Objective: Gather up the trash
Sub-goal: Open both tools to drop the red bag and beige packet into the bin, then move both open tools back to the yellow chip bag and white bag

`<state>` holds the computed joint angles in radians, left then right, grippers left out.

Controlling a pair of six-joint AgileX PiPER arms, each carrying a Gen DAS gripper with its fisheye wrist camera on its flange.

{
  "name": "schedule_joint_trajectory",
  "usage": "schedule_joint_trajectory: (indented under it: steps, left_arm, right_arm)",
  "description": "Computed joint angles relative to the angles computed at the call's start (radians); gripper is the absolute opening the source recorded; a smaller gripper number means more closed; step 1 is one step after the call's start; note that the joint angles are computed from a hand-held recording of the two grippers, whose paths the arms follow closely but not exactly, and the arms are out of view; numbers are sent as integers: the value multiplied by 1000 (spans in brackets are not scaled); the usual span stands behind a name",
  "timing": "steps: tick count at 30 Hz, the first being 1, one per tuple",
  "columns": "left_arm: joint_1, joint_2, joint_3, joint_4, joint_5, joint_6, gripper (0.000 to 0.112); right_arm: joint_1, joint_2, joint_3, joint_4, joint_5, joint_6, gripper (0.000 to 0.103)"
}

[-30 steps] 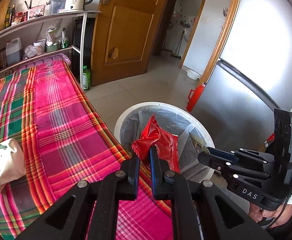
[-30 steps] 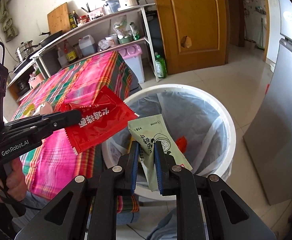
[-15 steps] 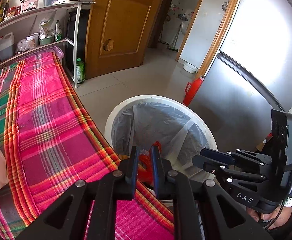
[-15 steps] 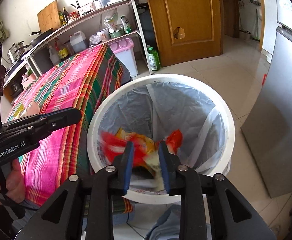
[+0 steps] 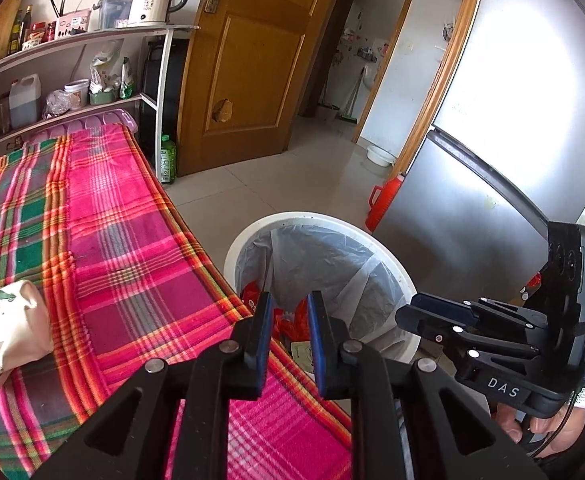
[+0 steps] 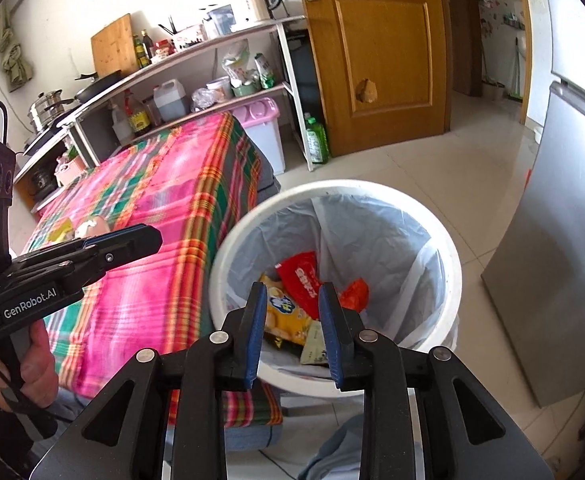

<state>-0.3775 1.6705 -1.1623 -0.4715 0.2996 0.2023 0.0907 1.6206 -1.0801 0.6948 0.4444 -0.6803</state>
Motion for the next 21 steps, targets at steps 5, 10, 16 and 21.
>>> schedule_joint_trajectory:
  steps: [5,10,16,21]
  left_arm:
    - [17,-90,84,19,-28,-19,19]
    - [41,-176,163,48,-52,-50,19]
    - [85,-267,246,67,-66,-67,22]
    - [121,-322,301,84,-75,-83,23]
  right_arm:
    - [30,-48,25,-1,-5,0,28]
    - [66,-85,39,4,-9,-4,28]
    - [125,-114,53,-15,-19,24,31]
    - [174,-121,50,-44,-26,55,35]
